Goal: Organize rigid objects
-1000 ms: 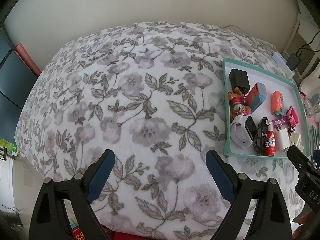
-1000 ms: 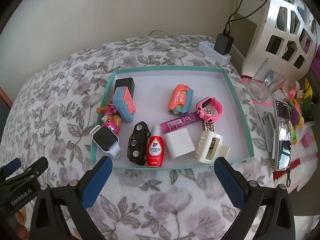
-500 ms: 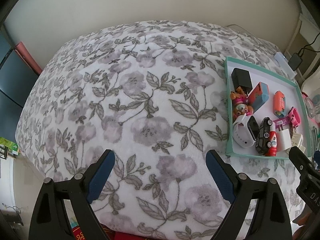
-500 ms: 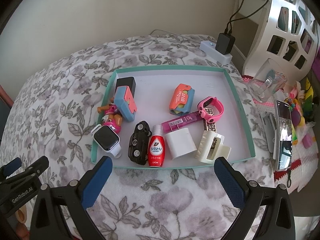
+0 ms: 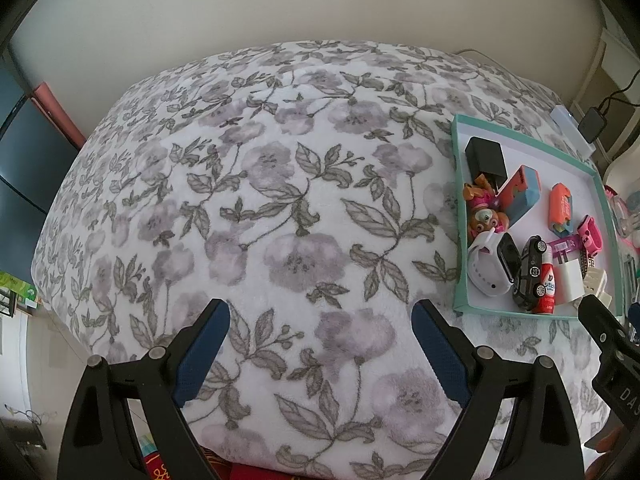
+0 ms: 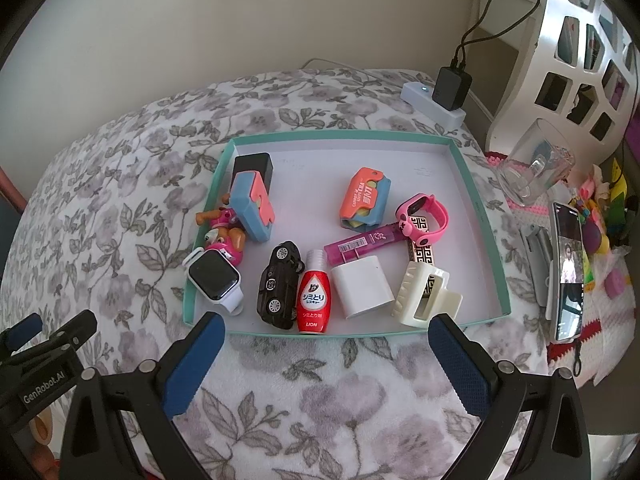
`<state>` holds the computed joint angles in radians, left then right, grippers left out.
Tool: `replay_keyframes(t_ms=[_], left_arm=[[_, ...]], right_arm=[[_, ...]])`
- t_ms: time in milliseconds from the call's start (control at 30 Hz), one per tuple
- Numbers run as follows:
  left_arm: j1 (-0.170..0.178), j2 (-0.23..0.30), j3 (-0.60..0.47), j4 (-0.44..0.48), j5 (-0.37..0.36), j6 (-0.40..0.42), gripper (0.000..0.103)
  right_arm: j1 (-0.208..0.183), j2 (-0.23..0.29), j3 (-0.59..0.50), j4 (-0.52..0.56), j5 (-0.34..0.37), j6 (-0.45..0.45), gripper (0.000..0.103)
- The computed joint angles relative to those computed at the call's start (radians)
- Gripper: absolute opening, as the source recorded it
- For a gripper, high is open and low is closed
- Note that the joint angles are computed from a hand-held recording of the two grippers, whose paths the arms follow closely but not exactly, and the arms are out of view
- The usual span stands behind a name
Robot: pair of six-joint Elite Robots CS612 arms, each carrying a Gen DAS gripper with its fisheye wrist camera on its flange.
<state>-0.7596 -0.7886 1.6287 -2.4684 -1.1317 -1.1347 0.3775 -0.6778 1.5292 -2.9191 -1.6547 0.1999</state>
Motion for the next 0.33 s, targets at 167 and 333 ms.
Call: replay_keyframes(t_ms=[167,333], left_arm=[[0.000,-0.001,0.002,-0.003,0.000,0.001,0.093],[-0.003,-0.004,0.010,-0.005,0.025,0.006,0.093]], right_arm=[[0.000,0.000,-0.001,0.002,0.001,-0.002,0.103],[-0.001,0.000,-0.001,0.001,0.002,-0.004,0.103]])
